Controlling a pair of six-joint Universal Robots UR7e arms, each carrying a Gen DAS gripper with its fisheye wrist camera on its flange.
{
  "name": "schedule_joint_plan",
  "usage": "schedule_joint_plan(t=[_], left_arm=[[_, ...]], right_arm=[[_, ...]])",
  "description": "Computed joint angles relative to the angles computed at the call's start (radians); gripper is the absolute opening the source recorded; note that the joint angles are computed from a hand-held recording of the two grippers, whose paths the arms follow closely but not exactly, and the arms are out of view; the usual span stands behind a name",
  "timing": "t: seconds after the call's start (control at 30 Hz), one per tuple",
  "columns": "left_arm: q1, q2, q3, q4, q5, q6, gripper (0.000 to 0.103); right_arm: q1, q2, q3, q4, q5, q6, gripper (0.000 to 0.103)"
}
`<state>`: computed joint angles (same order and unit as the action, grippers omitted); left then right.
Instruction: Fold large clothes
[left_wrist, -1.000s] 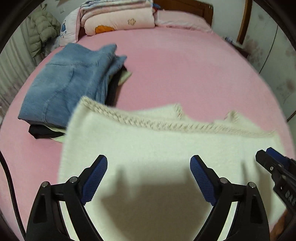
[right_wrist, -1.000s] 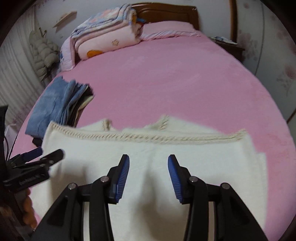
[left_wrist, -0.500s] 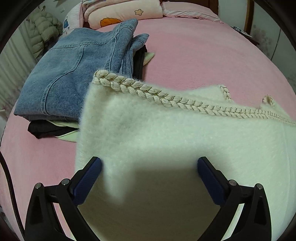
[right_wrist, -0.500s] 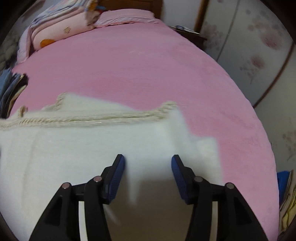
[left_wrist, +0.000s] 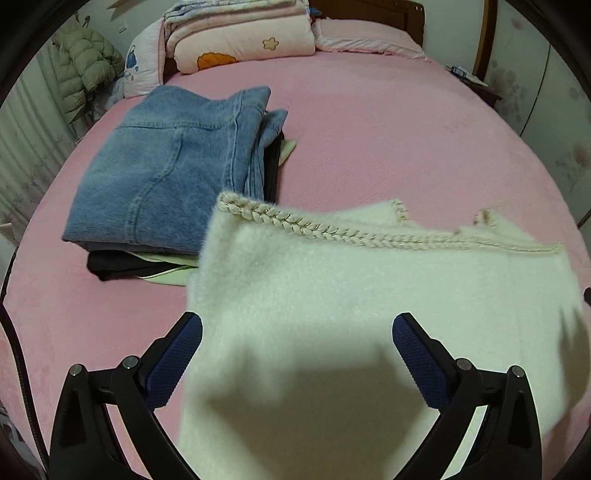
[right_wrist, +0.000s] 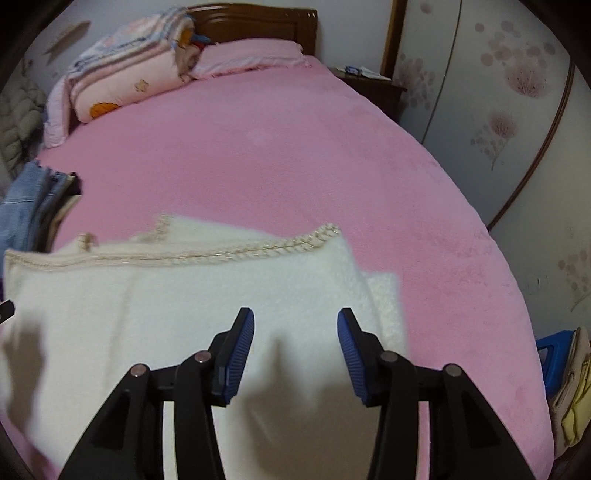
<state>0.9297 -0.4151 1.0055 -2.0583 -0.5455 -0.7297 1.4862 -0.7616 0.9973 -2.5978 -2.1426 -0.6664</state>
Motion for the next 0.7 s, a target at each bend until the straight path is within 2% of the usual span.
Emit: schedule_joint_plan(t=[0.2, 0.4, 0.57, 0.7], left_arm=[[-0.06, -0.124, 0.163, -0.02, -0.082, -0.164, 0.103], [-0.099, -0.203, 0.337, -0.051, -0.188, -0.36, 0.103], [-0.102, -0.242, 0.467, -0.132, -0.29, -0.439, 0.103], [-0.111, -0.26, 0.519, -0.141, -0.316, -0.483, 0.103]], right_arm=[[0.017, -0.162, 0.209, 0.051, 0.091, 0.127, 0.046], [0.026, -0.242, 0.362, 0.049, 0.114, 0.199, 0.046], [0.035, -0.265, 0.448, 0.007, 0.113, 0.173, 0.046], [0.044, -0.285, 0.505, -0.026, 0.114, 0.136, 0.046]])
